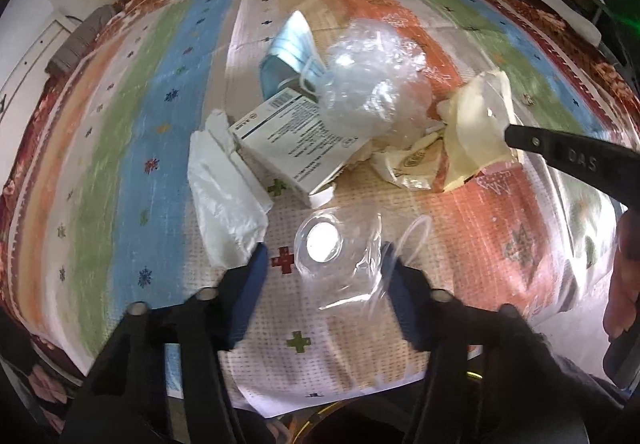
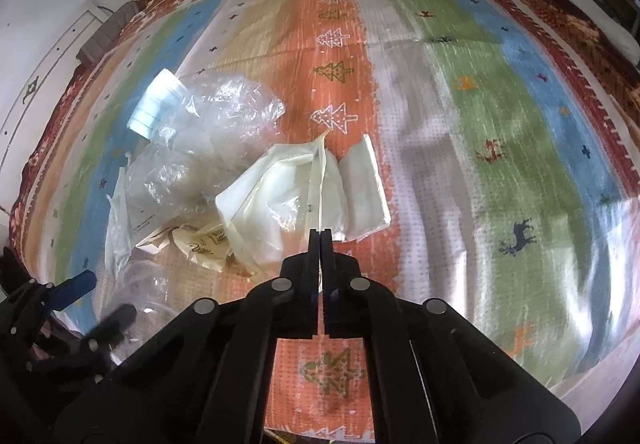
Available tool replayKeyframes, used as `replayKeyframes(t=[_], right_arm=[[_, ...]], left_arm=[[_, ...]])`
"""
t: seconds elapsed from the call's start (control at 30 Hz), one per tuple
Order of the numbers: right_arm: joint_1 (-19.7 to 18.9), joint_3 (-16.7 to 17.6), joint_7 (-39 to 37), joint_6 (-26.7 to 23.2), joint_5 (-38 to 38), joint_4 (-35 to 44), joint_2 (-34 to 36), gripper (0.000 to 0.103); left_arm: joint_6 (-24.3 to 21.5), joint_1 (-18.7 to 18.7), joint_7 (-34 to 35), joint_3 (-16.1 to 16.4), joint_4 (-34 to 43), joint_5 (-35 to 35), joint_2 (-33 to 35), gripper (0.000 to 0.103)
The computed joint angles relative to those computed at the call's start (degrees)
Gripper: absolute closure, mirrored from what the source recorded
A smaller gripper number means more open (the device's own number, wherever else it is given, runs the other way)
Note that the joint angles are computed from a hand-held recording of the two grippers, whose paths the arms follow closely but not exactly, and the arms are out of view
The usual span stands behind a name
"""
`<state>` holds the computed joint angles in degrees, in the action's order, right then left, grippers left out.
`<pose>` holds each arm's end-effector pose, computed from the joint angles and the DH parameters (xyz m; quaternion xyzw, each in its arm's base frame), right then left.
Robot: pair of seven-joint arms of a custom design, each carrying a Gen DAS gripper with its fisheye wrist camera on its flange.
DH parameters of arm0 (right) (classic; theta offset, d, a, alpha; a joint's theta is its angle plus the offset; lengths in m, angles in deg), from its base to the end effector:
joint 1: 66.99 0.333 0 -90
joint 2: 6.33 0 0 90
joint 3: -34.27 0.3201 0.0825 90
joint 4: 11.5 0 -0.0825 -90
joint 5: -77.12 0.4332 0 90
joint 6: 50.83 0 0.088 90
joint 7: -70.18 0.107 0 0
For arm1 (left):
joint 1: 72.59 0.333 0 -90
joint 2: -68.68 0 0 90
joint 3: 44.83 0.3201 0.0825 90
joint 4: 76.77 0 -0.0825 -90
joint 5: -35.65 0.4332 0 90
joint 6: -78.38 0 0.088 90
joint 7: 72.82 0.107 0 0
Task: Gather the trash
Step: 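Grasp a white tissue with the right tool while the left tool grasps the clear plastic cup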
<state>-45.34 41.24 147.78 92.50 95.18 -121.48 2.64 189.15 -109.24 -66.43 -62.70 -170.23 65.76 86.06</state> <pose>0.5945 0.3186 0.4381 -0.8334 0.4960 -0.0232 0.2429 0.4491 -0.5365 0.4444 -0.7993 0.5670 -0.0892 0.1780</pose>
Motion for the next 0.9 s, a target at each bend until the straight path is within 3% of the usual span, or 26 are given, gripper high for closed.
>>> replayKeyframes(t=[0.1, 0.17, 0.23, 0.37, 0.53, 0.9], right_arm=[[-0.1, 0.1, 0.3, -0.8, 0.9, -0.1, -0.2, 0.103], [-0.1, 0.2, -0.1, -0.7, 1.1, -0.3, -0.6, 0.103], [0.0, 0.2, -0.8, 0.0, 1.3, -0.7, -1.2, 0.103], [0.1, 0.4, -2.1, 0.2, 1.8, -1.2, -2.4, 0.103], [0.6, 0.2, -1.3, -0.1, -0.7, -1.7, -3.2, 0.103], [0.5, 0.3, -5.0, 0.5, 2.5, -5.5, -8.8, 0.103]], left_arm=[[1.8, 0.7, -0.7, 0.0, -1.9, -1.1, -1.2, 0.074], [1.7, 0.8, -0.9, 0.0, -2.2, -0.7, -1.5, 0.091], [2.9, 1.2, -1.5, -0.1, -3.0, -1.1, -2.1, 0.097], [6.8, 2.2, -2.7, -0.4, -5.3, -2.2, -4.2, 0.098], [7.9, 2.6, -2.8, -0.7, -6.2, -1.9, -5.6, 0.098], [13.6, 4.1, -5.7, -1.3, -10.4, -2.5, -10.2, 0.098]])
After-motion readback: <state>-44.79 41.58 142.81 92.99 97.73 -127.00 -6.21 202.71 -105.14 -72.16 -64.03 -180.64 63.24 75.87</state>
